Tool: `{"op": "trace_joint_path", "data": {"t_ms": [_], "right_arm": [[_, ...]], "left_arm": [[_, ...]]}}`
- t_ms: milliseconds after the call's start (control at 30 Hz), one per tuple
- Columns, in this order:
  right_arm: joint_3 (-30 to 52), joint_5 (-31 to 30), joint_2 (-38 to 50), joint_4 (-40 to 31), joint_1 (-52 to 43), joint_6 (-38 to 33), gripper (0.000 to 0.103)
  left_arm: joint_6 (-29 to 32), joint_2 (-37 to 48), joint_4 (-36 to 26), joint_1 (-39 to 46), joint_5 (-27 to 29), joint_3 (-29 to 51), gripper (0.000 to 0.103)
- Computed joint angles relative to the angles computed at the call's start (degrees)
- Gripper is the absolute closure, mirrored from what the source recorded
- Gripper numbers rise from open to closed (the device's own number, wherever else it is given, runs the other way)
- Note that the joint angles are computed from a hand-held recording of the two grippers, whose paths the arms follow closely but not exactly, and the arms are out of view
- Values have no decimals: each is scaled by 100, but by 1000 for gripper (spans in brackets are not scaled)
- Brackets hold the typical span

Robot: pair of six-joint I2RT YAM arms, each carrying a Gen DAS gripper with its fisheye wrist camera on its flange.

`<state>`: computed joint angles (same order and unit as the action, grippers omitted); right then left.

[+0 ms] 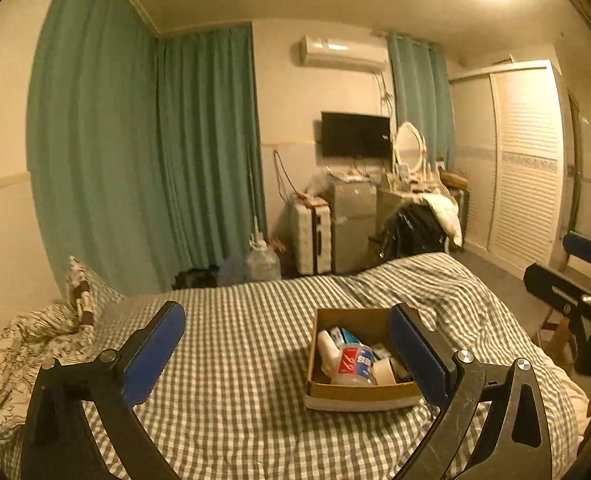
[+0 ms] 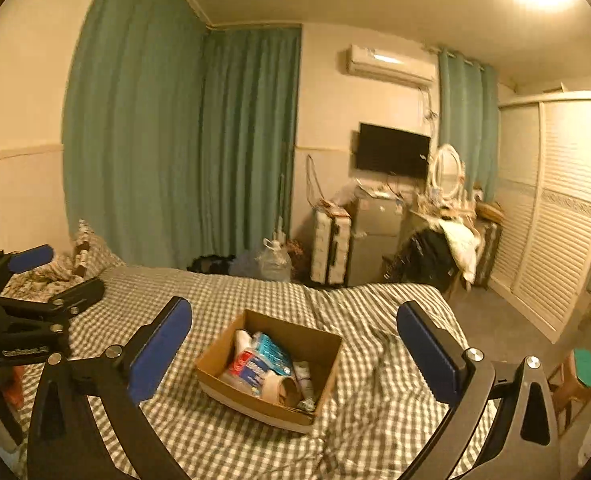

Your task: Organize objects

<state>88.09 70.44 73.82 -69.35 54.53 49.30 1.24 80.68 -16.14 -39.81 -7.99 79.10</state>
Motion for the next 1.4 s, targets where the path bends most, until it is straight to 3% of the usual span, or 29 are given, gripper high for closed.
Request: {"op": "trace_joint_path", "data": {"t_ms": [200,333,467,700,1400], "right_arm": [[-719,99,42,534,11,350,0],[-2387,-156,-424,2401,-449,-26,0],[-3404,-546,-680,3627,-807,-580,0],[-3526,-733,-635,3579,-1064,-562,0],[-3451,-895,-588,3590,-978,-558,0]], "left_arm": [[-549,-428,1244,-205,-566,-1451,0],[-627,-325,2423,-378,-1079,-2460,0],[-484,-23,2349,-370,-1299,-2462,0],[-935,41,2141,-69,-1044,-2417,0],[-790,-52,1974,-171,-1099,-2423,0]]}}
